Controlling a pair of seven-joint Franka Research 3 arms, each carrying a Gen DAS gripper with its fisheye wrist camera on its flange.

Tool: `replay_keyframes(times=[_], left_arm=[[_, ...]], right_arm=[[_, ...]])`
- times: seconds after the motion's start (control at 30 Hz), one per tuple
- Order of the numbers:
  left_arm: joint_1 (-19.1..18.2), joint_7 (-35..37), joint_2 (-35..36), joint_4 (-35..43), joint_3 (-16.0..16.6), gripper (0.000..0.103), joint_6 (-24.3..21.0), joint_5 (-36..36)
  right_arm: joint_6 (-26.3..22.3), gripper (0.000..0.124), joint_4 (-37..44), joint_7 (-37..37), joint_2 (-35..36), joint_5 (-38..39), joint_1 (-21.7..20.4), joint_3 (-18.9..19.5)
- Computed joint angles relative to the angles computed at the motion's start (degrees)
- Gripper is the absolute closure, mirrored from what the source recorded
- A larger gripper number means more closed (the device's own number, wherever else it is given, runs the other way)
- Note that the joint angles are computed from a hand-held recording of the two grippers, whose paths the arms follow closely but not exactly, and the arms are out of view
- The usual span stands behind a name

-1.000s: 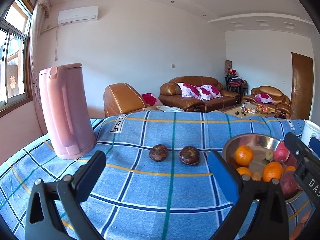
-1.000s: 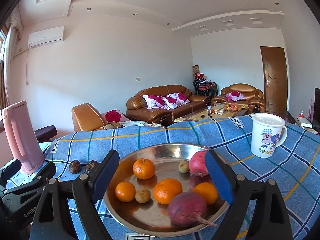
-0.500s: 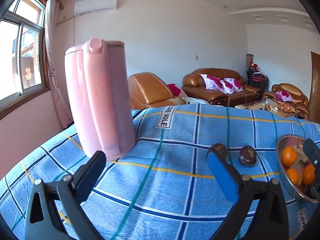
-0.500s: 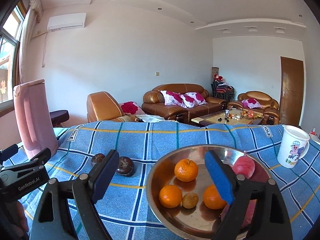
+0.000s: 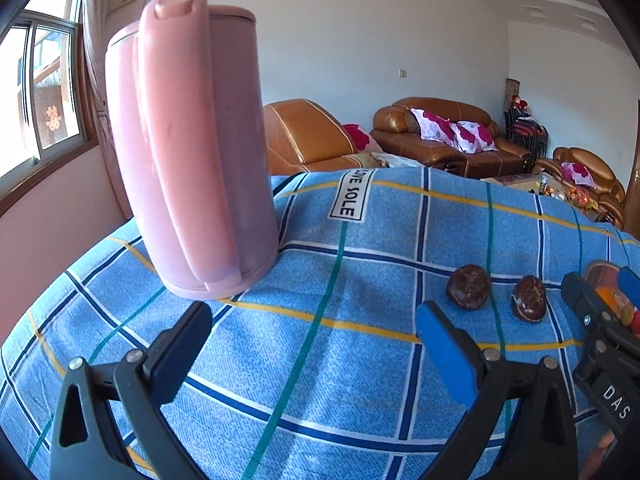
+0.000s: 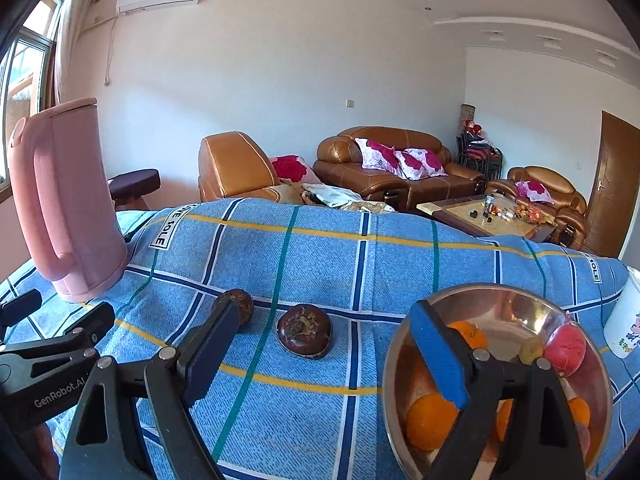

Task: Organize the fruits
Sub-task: 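Move both open grippers toward the two dark brown fruits on the cloth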

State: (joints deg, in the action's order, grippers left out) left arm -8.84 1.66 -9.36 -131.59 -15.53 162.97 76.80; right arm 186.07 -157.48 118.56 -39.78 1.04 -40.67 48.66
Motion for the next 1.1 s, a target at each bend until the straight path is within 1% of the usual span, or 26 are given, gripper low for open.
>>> replay_keyframes(times=[0.1, 0.3, 0.43, 0.53, 0.63, 0.77, 0.87, 0.93, 0.97, 1.1], left_arm=[[-0.1, -1.4, 0.3, 0.6, -0.4, 0.0, -1.2, 2.2], [-0.4, -2.7, -0.1, 0.4, 0.1, 0.0, -1.2, 3.4], [-0.4, -3.1, -0.1, 0.4, 0.2, 0.0, -0.9, 3.8], [-0.3, -2.9, -0.4, 0.1, 0.4, 0.0, -0.4, 3.5], [0.0, -3.6, -0.7, -0.1, 0.5, 0.0, 0.1, 3.8], [0.3, -3.1, -0.8, -0.4, 0.6, 0.0, 0.8, 3.0], [0.4, -2.2, -0.6, -0.4, 0.6, 0.0, 1.2, 2.3], [0.6, -1.8, -0.6, -0.4, 0.6, 0.0, 1.5, 1.8], [0.6, -1.3, -0.5, -0.4, 0.7, 0.0, 1.6, 1.0], [0.9, 1.5, 0.0, -0.5, 1.1, 0.0, 2.1, -3.1]], right_arm=[[0.6, 0.036, -0.1, 0.2, 0.3, 0.1, -0.1, 0.0], [1.4, 0.036, -0.5, 0.9, -0.9, 1.6, -0.9, 1.0], [4.1, 0.036, -2.0, 0.8, -2.5, 3.2, -0.5, 1.5], [3.9, 0.036, -2.4, 0.1, -3.6, 4.5, -0.4, 2.2], [3.1, 0.036, -2.4, -0.7, -3.2, 4.7, 0.5, 1.3], [-0.6, 0.036, 0.0, -1.5, 0.9, 3.7, 1.6, -1.3], [-3.0, 0.036, 1.9, -1.7, 4.7, 1.5, 2.9, -3.9], [-4.6, 0.036, 3.3, -1.8, 6.8, -0.5, 3.1, -4.8], [-5.9, 0.038, 4.2, -1.7, 7.7, -1.6, 2.9, -4.8], [-12.3, 0.051, 8.7, -2.3, 13.0, -6.2, 2.8, -5.2]])
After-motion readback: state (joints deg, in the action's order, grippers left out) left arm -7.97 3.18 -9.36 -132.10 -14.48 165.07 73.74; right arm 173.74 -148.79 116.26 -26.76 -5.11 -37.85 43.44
